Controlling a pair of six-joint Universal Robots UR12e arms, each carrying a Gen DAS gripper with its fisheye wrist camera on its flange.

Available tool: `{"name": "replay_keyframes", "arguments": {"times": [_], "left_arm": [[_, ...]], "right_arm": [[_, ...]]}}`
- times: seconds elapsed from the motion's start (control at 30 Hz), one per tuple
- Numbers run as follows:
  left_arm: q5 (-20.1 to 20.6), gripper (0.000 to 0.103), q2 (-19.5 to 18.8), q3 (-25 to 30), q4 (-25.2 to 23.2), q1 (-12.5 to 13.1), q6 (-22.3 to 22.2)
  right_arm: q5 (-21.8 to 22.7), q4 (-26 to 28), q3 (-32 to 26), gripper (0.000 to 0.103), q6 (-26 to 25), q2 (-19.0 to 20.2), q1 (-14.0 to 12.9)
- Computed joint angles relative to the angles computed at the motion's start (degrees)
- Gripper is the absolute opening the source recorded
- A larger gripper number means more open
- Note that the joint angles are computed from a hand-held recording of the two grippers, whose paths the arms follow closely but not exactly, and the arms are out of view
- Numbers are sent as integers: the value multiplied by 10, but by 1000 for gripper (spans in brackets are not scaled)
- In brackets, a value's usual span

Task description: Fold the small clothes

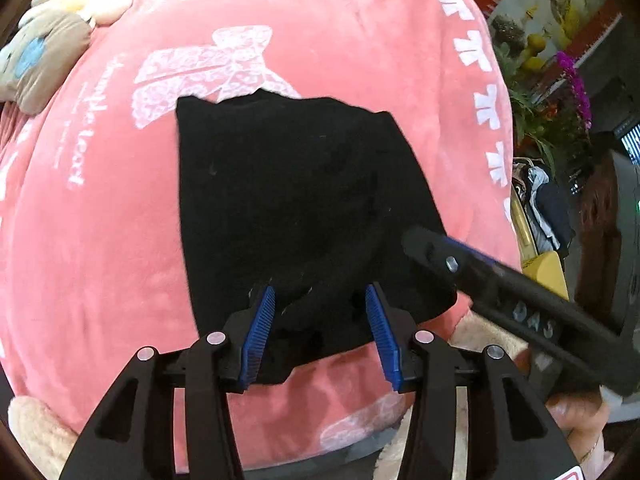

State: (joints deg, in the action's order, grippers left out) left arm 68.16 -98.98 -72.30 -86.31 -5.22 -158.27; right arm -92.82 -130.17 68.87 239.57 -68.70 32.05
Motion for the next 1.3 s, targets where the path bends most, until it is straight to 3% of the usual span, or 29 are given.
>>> {"name": "replay_keyframes", "arguments": {"times": [0.13, 0.23, 0.3, 0.33, 0.37, 0.4, 0.53, 0.63, 0.67, 0.73, 0.87, 0.93, 1.07, 1.1, 1.13, 1.17, 1.23, 1.3], "left_arm": [[14, 46, 1, 5, -17, 3, -8], [27, 50, 10, -3, -15, 6, 6], [31, 50, 12, -7, -22, 7, 8], [31, 50, 12, -9, -23, 6, 2], [32, 50, 11, -8, -30, 7, -2], [33, 50, 10, -7, -35, 6, -5], [27, 51, 7, -3, -31, 3, -6], [25, 55, 5, -4, -21, -1, -6], [25, 55, 2, -3, -20, -3, -8], [27, 55, -5, -1, -21, -9, -12], [38, 55, -16, 5, -15, -18, -11], [33, 55, -20, 10, -15, -18, -14], [42, 56, -28, 19, -17, -23, -16], [43, 56, -29, 21, -15, -24, -16], [44, 56, -30, 22, -14, -24, -15], [46, 56, -31, 23, -14, -25, -15], [46, 56, -33, 26, -17, -25, -16], [45, 56, -33, 27, -15, -25, -15]], "right_arm": [[39, 27, -30, 54, -1, 21, -9], [64, 30, -35, 62, 14, 27, -14], [78, 25, -35, 58, 18, 34, -17], [84, 37, -39, 27, 7, 39, -17], [84, 55, -47, 8, -6, 43, -17], [76, 54, -51, 6, -19, 44, -15], [5, 17, -53, 5, -63, 26, -6], [-49, 53, -49, 6, -83, 17, -5], [-50, 90, -50, 7, -90, 20, -8], [-12, 133, -35, 8, -76, 20, -19], [0, 55, -2, 20, -32, -3, -25], [8, 43, -9, 42, -35, 1, -33], [25, 59, -36, 44, -49, 24, -51], [45, 55, -40, 44, -46, 32, -57], [71, 53, -45, 21, -51, 40, -62], [73, 68, -59, 8, -58, 47, -62], [26, 86, -89, 5, -84, 55, -52], [-10, 68, -94, 5, -86, 50, -45]]}}
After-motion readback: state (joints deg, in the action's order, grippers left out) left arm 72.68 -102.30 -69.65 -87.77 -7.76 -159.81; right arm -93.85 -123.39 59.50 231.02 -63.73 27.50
